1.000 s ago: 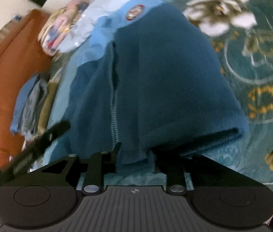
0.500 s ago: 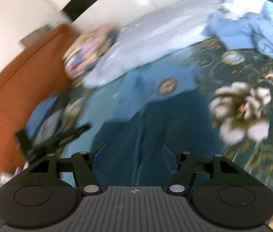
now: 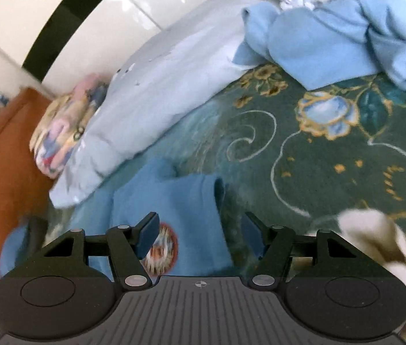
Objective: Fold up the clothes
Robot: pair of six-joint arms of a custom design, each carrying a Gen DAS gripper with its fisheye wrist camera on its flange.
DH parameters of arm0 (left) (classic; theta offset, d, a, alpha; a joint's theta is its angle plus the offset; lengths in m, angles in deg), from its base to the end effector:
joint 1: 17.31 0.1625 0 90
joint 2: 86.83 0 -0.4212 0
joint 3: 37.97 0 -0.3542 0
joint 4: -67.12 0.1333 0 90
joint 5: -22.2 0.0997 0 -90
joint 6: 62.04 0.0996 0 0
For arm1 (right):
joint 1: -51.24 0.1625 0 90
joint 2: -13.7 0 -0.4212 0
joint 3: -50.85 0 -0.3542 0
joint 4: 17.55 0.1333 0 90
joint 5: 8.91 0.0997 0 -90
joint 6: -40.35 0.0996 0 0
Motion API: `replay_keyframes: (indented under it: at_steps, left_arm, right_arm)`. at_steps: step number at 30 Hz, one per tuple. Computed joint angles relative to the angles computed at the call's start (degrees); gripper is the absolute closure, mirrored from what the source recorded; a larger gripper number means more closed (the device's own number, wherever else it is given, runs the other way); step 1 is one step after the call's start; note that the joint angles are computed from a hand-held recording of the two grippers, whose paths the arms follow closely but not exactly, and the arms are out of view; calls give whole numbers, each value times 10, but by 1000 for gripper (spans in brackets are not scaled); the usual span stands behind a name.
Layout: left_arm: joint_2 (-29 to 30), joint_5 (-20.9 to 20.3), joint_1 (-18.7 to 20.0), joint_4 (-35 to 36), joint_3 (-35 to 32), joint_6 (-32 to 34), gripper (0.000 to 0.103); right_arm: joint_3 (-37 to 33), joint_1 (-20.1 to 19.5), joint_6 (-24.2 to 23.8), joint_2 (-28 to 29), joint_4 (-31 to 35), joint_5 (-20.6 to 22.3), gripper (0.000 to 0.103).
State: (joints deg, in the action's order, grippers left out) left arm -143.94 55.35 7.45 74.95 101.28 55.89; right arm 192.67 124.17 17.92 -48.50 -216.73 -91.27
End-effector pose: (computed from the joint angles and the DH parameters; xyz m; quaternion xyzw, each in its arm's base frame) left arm -0.0704 -0.2711 0.1108 0.0242 0.8791 -0.4267 0.2110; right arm 0.0239 -0.4213 0.1500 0.0621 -0.9629 0.2613 0.0254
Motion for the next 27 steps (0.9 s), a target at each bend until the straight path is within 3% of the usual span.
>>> replay_keyframes:
  at_steps: [2,5,8,12,14,17,20,24,27]
  left_arm:
    - [-34,15,37,-47,-1,58,55]
    - [-85,55,86,-107,2,131,69]
    - [-86,64,113,-97,-11,144,84]
    - [-100,56,111,-132,5,152,88]
    - [-96,28,93,-137,15,137,90]
    - [-86,-21,61,-125,27,97,91]
    - [-84,-30,66,-110,24,89,91]
    - [-36,-16,89,-74,-8,94,90]
    - [-18,-19,82,-47,-15,62,90]
  right_arm:
    - [-22,5,21,12,23,-9,41]
    - [-46,13,10,30,39,-13,41]
    - [-62,12,0,33,73,7,44]
    - [-78,16,-10,36,103,14,59]
    - [-83,11,-12,36,124,31,66]
    - [-84,6,-12,34,140,50,86]
    - [-74,6,-32,29,122,70,87]
    - [-81,30,-24,51,83,-9,87]
    - [-82,30,-23,58,87,-27,87]
